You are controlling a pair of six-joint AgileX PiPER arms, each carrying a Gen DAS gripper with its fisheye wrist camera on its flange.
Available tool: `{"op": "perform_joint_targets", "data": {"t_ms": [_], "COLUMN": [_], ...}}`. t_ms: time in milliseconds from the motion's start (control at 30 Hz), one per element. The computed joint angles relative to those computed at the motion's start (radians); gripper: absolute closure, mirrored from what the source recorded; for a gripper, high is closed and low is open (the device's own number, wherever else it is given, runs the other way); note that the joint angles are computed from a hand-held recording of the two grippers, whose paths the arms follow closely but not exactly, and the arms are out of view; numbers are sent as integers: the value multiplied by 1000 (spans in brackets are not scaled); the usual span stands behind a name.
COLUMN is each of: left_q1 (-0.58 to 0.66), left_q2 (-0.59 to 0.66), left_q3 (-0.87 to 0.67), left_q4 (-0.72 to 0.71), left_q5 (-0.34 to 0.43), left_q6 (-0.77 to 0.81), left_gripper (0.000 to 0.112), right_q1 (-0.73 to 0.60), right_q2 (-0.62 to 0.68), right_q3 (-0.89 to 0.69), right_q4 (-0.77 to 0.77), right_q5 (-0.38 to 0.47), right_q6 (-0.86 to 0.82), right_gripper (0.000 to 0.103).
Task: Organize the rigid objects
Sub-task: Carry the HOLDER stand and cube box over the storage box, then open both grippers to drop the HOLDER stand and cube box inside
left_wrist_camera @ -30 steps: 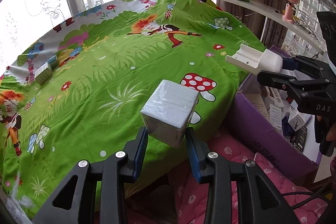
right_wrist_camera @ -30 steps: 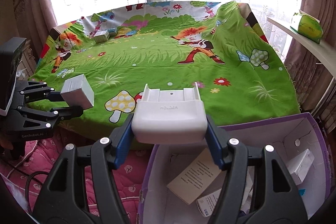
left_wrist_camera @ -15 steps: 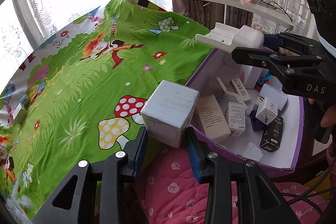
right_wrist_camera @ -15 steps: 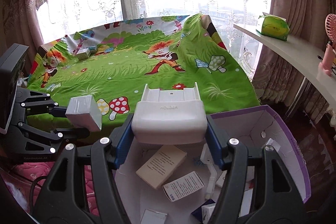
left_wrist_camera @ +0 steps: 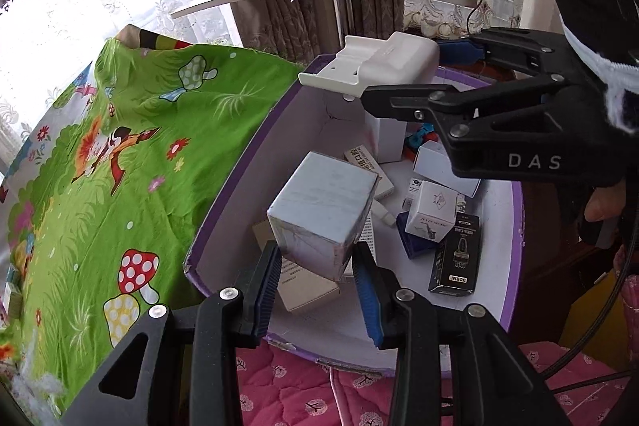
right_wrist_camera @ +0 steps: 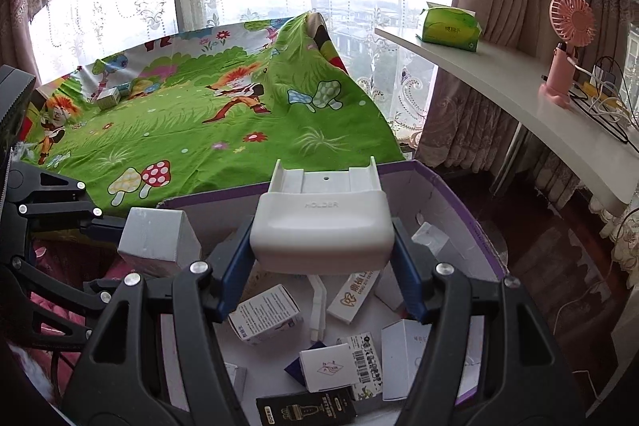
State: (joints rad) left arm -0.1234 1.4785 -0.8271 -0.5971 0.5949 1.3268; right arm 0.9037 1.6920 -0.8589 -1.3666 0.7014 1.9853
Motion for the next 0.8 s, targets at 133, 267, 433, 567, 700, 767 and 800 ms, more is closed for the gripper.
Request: {"op": "perform_joint_targets", "data": {"t_ms": [133,267,433,567,700,767,800], "left_q1": [-63,-109,-127,-130,-120,-120,-119], "left_q2": [32,64,89,86,88,88,84], "left_q3": [-7,-18,-32,-26,-23,-26,-26], "left_q4": [29,38,15,1,-18,-8,-9], "left_q5": [-13,-35,-37,-39,-31,-31,-32], "left_q6": [-53,-102,-129,-117,-101,-116,-118], "left_gripper": [74,74,74,74,74,71,67], "right_q1": [-7,-21,-33,-39,-38,-39,-40], "right_q2": [-26,-50,-72,-66,-60,-55,-51], "right_q3": [38,66,85,63,43,31,21], "right_q4": [44,93,121,146,157,166,177], "right_q5": [25,49,62,73,77,83,95], "right_q6": [-17,-52,-75,-117,-140,-151,-162], "right_gripper": [36,36,36,36,36,36,31]}}
